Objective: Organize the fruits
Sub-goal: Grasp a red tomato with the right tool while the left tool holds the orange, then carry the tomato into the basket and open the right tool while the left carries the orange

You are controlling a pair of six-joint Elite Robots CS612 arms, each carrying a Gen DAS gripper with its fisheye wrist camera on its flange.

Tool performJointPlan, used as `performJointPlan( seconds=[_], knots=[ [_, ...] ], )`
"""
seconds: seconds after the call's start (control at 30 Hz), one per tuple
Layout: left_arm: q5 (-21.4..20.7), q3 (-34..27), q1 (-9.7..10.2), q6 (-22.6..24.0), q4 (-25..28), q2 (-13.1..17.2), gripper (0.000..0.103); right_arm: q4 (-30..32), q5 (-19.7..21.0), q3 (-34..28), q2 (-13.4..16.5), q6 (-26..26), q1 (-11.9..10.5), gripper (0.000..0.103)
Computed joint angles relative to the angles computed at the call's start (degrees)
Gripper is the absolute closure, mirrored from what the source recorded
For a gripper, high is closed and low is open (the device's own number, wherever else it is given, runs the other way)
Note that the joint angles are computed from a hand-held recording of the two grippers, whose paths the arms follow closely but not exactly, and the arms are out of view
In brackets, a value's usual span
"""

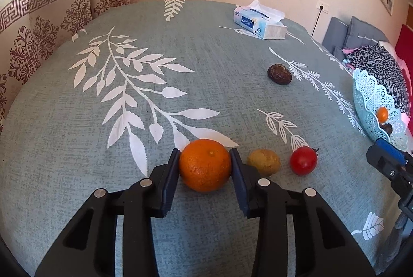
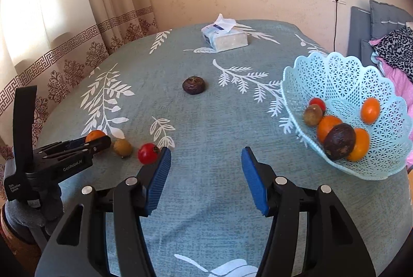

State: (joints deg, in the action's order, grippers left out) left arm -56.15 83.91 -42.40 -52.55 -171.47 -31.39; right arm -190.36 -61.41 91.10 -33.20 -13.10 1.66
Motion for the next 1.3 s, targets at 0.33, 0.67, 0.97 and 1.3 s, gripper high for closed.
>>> performJointPlan(
  seconds=[0.33, 0.67, 0.97, 1.3],
  knots=[
    [4.59, 0.64, -0.77, -2.83, 1.12, -0.46, 0.064, 8.40, 2.53, -3.46, 1.00, -3.28, 2.26, 0.044],
    [5.24, 0.91, -0.79, -4.35, 1.40, -0.62, 0.064, 13.87, 2.22, -5.56, 1.61, -8.00, 3.96, 0.062],
    [5.43, 0.88, -0.82, -4.68, 1.90, -0.64, 0.064, 17.73, 1.48, -6.97, 2.02, -8.11, 4.28, 0.073],
    [5.64, 0.92, -0.88, -4.50, 1.93, -0.73, 0.064, 12.89, 1.26, -5.03, 1.17, -6.55, 3.56, 0.073]
  ],
)
